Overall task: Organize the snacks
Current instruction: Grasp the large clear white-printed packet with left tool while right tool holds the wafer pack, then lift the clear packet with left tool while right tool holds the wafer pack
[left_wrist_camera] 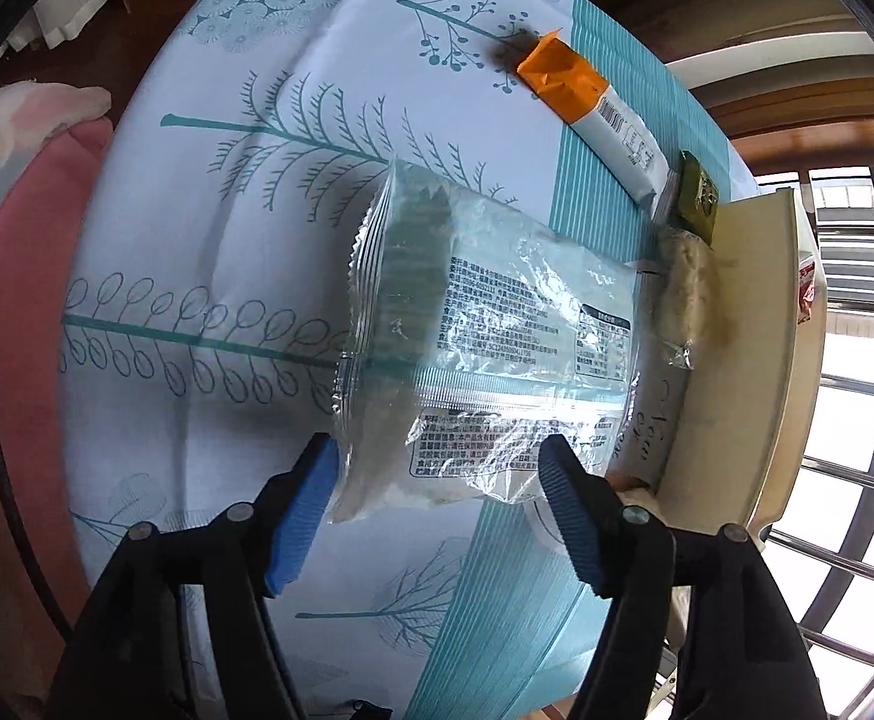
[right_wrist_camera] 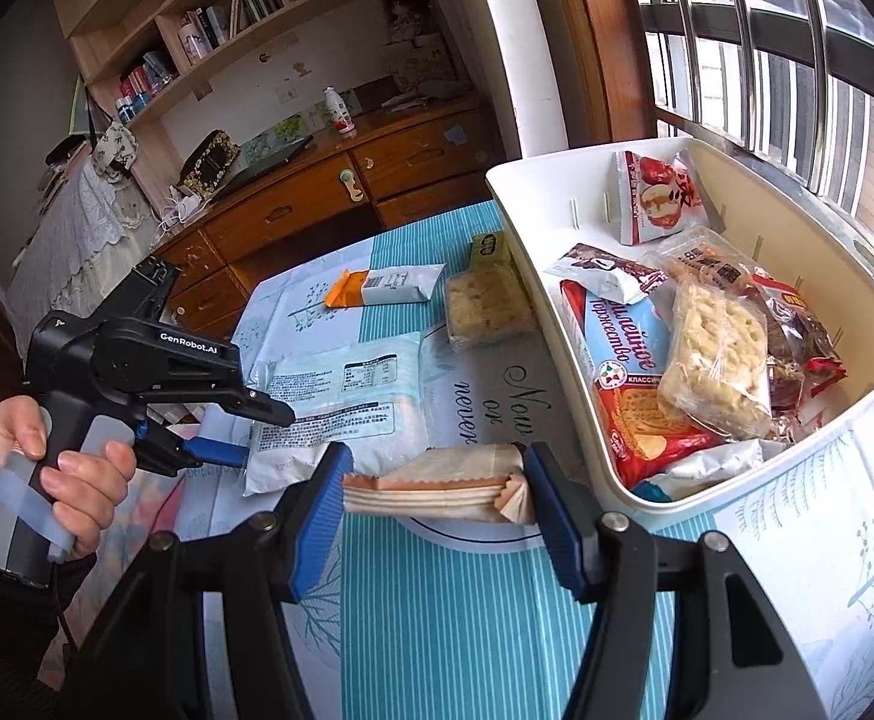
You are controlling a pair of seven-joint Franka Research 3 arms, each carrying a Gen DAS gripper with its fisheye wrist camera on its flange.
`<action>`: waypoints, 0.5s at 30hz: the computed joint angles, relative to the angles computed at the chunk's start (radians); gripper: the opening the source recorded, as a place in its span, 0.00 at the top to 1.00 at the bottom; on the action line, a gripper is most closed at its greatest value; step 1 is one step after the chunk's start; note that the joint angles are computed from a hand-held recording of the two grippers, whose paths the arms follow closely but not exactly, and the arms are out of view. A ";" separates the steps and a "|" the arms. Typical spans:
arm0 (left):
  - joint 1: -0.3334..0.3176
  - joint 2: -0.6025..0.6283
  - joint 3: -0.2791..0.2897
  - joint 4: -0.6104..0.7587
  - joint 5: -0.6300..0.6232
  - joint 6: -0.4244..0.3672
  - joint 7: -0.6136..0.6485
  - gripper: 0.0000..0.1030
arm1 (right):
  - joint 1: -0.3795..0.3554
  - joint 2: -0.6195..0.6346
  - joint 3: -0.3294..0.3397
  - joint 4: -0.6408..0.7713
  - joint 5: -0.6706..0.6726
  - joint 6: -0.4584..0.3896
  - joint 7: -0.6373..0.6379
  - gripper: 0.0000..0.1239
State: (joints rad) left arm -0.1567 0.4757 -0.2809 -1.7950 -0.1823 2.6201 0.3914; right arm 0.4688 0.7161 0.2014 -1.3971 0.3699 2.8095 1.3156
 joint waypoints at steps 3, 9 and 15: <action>-0.007 0.014 0.006 0.027 0.016 -0.033 -0.002 0.19 | -0.001 0.000 0.003 0.000 0.001 -0.001 -0.006 0.52; -0.021 0.080 0.015 0.148 0.051 -0.124 0.002 0.05 | -0.018 -0.005 0.024 -0.008 0.010 -0.001 -0.059 0.52; -0.077 0.204 0.055 0.407 0.148 -0.359 -0.019 0.01 | -0.057 -0.021 0.065 -0.029 0.061 -0.028 -0.156 0.52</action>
